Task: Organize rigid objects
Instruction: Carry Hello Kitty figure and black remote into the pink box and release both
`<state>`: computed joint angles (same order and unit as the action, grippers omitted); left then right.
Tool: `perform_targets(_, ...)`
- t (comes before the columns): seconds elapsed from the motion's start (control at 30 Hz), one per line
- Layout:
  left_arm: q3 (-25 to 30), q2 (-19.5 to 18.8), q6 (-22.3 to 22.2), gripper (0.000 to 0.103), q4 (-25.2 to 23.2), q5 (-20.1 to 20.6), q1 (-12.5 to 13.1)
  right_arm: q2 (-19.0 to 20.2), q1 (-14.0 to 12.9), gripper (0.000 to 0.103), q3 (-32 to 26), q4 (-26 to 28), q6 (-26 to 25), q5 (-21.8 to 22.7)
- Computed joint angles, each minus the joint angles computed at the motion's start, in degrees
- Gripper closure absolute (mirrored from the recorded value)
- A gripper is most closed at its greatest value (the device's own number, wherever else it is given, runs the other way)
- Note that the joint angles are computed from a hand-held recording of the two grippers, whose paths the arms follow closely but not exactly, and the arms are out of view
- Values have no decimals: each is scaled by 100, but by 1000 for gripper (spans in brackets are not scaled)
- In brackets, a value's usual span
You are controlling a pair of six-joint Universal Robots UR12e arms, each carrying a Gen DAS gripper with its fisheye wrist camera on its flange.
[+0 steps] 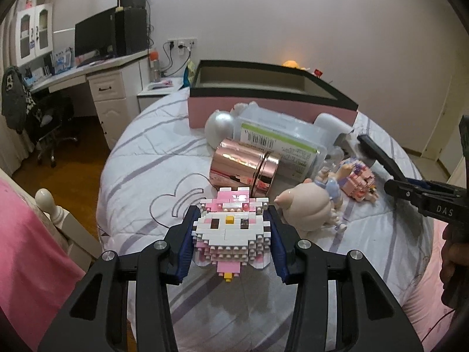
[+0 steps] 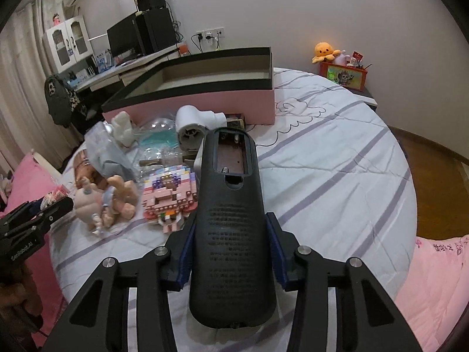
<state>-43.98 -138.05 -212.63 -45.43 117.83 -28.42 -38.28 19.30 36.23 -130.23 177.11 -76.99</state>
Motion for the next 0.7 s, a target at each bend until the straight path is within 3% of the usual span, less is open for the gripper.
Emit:
perform_targets(0.17,-79,72,35,58,104,85,-1,-52,-12,58,76,-3,37,139)
perform_targets(0.3,-84,76,13,58,79,38,5,152,-14,57,-312,575,81,206)
perform_targets(0.43,-41,55,20,58,8,-12,10,362,21,48,-730,791,62,78)
perform_targets(0.53,-29,49,58,58,39,-14,9,566,83,56,-1127,1033,-195,-212)
perform_targets(0.7,-70,76,66,58,132,28,2,328,91,59,-669,694,-242,-203)
